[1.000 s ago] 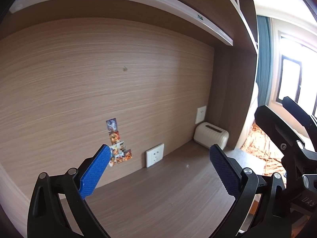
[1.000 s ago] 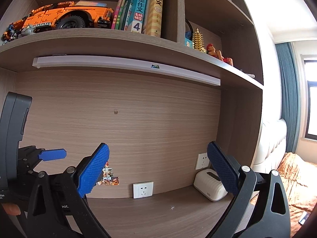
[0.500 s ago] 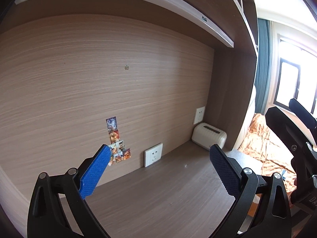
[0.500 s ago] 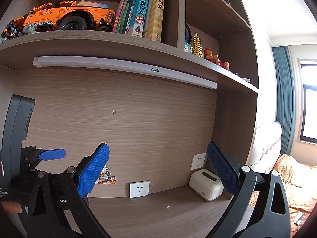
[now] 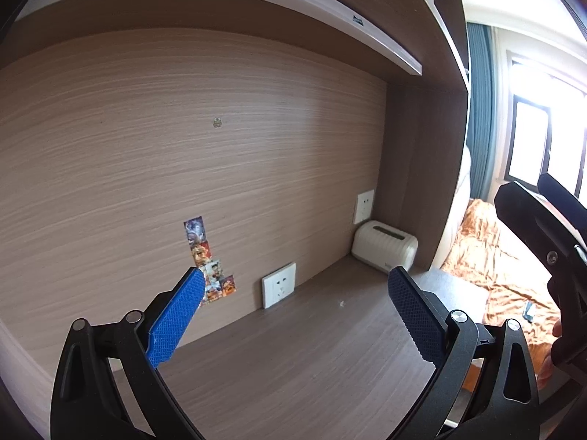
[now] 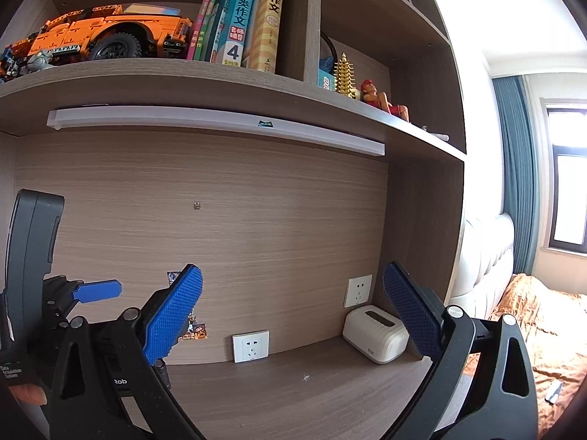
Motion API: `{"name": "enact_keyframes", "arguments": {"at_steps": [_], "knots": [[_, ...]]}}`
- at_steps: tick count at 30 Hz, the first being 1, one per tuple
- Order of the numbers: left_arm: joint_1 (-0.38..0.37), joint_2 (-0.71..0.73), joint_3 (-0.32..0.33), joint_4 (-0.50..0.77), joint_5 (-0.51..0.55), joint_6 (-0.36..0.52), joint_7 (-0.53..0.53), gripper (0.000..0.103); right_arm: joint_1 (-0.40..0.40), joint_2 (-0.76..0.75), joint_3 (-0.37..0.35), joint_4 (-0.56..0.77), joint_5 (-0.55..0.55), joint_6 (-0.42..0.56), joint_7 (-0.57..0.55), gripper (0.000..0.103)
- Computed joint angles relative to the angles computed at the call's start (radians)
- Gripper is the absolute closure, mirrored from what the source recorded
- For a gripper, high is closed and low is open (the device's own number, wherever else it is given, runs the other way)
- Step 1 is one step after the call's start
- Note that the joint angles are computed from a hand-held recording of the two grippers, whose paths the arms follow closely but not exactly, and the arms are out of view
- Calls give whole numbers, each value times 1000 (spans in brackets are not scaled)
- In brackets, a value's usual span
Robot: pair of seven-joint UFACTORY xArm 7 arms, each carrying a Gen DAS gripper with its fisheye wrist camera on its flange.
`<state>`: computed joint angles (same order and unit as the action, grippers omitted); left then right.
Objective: Collect trash
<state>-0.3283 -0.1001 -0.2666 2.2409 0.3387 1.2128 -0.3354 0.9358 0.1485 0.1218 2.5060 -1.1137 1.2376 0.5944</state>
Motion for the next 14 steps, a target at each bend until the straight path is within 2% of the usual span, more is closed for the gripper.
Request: {"name": "enact_keyframes", "arguments": {"at_steps": [9,11,14], "knots": [[-12,9,-5,-10,15,-16,31,5,-47,-34,25,-64,7,-3,31,5],[-14,8,8,-23,-19,-28,49,5,-65,-42,35,-84,11,-2,46,5],[-3,-4,14,-64,-1,-41,20,5,-93,-57,54,-123,12,3,69,5]]}}
